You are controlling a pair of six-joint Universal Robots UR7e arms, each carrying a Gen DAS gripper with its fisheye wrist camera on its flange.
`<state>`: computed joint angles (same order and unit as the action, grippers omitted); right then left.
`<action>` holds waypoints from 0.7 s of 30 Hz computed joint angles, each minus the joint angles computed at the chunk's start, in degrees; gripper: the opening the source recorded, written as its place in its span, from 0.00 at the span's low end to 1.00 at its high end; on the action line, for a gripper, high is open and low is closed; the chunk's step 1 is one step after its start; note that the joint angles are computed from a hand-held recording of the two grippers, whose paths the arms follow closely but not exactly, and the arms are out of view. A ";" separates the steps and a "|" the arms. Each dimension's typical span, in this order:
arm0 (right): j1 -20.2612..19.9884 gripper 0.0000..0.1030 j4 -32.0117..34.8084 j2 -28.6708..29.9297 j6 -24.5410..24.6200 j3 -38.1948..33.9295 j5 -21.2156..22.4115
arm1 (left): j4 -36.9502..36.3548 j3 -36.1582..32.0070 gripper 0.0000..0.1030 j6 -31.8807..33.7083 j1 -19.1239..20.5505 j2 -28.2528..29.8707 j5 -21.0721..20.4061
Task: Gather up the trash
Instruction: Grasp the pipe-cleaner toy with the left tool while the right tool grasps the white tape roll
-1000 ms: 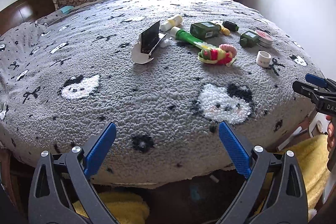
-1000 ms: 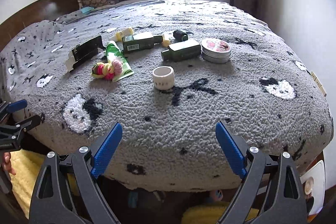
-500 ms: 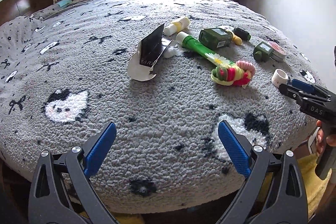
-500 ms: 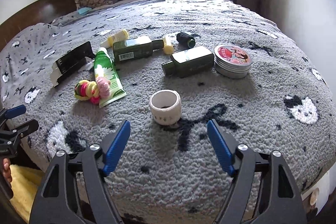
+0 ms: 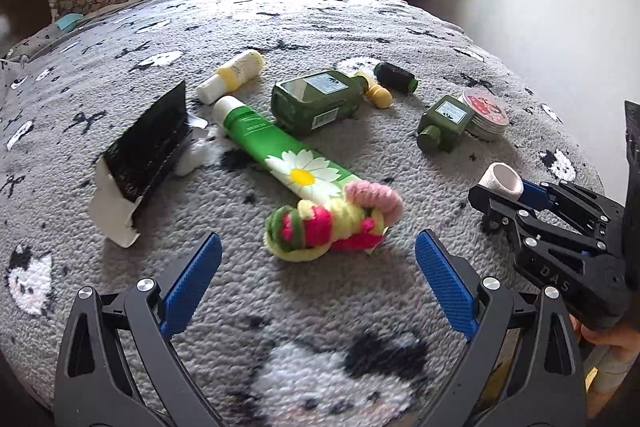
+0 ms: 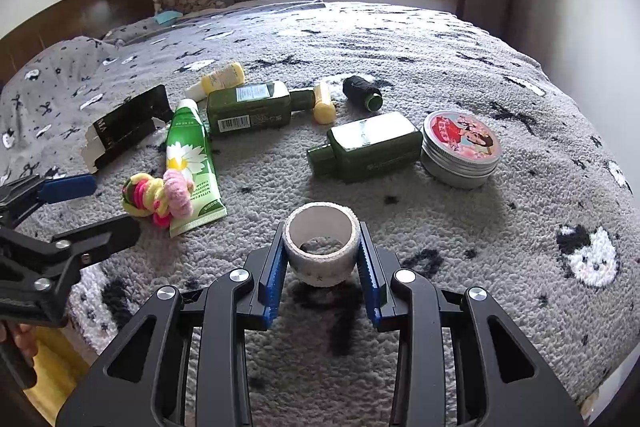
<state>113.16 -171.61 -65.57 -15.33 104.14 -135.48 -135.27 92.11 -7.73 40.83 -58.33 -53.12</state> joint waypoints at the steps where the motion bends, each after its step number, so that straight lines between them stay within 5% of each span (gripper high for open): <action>1: -0.16 0.33 -0.24 -0.15 -0.61 0.00 0.21 | 0.27 -0.65 0.89 -0.45 0.09 0.80 0.04; 4: -0.34 0.33 0.04 -0.91 -1.37 0.11 0.65 | 0.46 -2.08 0.85 -1.35 0.50 2.49 -0.34; 7: -0.43 0.33 0.70 -1.63 -1.83 0.22 0.46 | 0.78 -3.37 0.71 -2.48 0.79 3.80 0.24; 21: 1.01 0.33 -1.38 -3.31 -2.40 2.24 -1.24 | -0.65 0.90 0.67 -1.39 -1.39 -1.02 1.72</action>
